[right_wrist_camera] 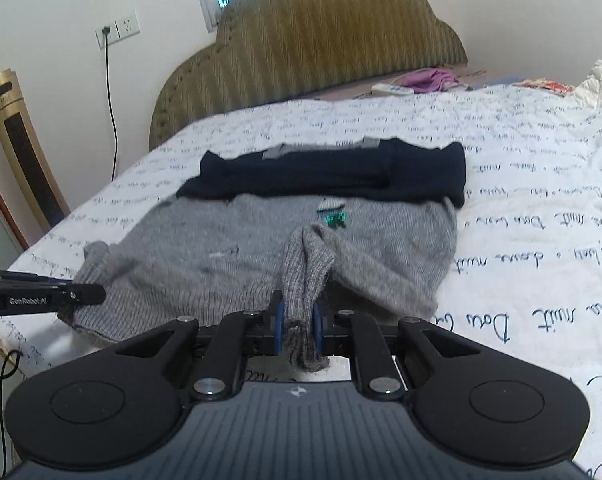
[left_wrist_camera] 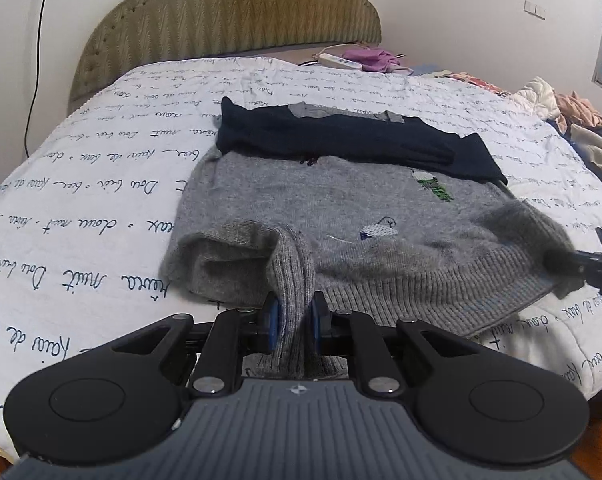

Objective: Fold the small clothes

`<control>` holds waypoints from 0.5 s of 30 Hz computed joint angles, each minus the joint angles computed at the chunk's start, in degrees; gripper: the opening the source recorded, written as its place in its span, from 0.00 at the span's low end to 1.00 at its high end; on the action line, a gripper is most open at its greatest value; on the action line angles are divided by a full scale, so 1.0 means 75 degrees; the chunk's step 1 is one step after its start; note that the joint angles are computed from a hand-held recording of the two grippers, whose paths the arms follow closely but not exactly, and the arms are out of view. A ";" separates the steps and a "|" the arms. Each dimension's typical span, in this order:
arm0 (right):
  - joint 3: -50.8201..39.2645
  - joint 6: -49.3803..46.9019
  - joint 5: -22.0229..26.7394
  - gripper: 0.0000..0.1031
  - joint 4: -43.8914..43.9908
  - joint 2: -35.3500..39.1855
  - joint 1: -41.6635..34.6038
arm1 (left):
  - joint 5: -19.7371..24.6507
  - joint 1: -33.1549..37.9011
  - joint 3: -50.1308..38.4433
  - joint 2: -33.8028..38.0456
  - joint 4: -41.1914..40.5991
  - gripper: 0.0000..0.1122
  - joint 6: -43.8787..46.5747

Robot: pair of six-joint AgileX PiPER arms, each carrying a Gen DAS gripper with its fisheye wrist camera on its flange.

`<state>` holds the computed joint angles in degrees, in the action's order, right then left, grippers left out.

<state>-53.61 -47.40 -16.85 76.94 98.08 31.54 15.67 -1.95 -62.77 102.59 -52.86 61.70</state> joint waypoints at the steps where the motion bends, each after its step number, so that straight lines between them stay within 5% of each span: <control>1: -0.0016 -0.0014 -0.0023 0.14 -0.0005 -0.0007 0.0003 | -0.0035 -0.0033 -0.0034 0.0003 0.0201 0.14 -0.0161; 15: -0.0194 0.0646 -0.0454 0.14 -0.0806 -0.0102 -0.0084 | -0.0119 -0.0352 -0.0976 0.0066 0.2584 0.13 -0.2556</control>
